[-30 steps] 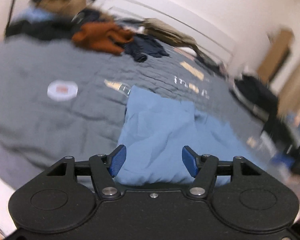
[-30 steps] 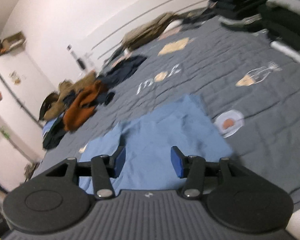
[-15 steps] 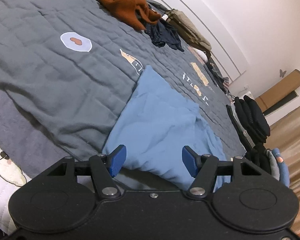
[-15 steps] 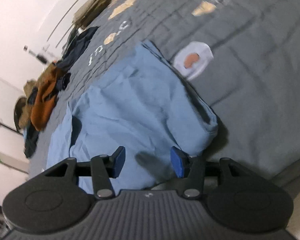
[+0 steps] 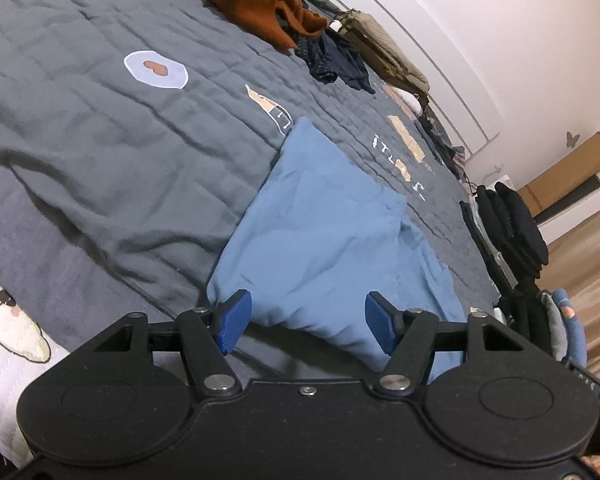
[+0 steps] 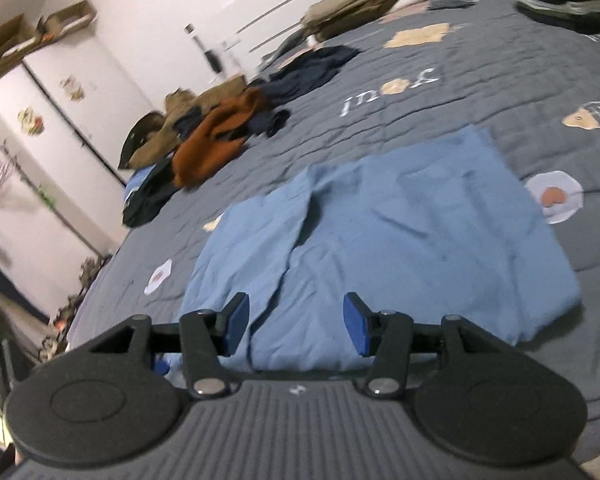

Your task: Fold clothes

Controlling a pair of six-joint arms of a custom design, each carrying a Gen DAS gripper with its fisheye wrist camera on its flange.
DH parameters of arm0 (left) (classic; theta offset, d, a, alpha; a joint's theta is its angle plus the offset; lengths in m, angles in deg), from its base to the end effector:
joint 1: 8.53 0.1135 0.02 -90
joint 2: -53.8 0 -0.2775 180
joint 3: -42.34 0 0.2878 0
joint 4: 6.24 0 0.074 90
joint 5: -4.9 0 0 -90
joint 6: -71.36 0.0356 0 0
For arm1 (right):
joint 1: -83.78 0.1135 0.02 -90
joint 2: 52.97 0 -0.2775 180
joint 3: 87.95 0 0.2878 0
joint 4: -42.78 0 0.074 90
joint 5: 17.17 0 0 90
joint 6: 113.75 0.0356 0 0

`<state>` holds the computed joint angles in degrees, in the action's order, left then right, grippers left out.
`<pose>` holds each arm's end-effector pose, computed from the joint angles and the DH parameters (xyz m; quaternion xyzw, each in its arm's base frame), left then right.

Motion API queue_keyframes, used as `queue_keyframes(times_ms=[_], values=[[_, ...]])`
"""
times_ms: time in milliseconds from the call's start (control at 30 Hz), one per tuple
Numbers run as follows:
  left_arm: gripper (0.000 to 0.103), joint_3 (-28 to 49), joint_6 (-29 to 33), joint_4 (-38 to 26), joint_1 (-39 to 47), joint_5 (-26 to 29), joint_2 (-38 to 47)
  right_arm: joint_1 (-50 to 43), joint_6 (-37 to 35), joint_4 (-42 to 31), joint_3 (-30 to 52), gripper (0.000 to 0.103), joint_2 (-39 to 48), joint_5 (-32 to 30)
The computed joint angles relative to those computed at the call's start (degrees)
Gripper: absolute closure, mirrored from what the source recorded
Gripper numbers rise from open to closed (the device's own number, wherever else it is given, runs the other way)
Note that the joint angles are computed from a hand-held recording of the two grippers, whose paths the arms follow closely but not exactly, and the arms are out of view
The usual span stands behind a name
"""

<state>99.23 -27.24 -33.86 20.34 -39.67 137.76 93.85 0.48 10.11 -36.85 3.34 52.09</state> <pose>0.2787 0.1247 0.1777 -0.1714 0.8700 -0.3130 0.3401 0.2315 0.0539 0.2524 0.0304 0.8867 0.2819 0.3652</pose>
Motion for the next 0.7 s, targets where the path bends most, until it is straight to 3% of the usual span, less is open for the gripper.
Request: queue_keyframes(times_ms=[700], values=[[0.036, -1.9, -5.4, 2.2, -1.4, -2.9, -0.1, 9.0, -3.5, -3.1, 2.1, 0.051, 2.0, 3.4]])
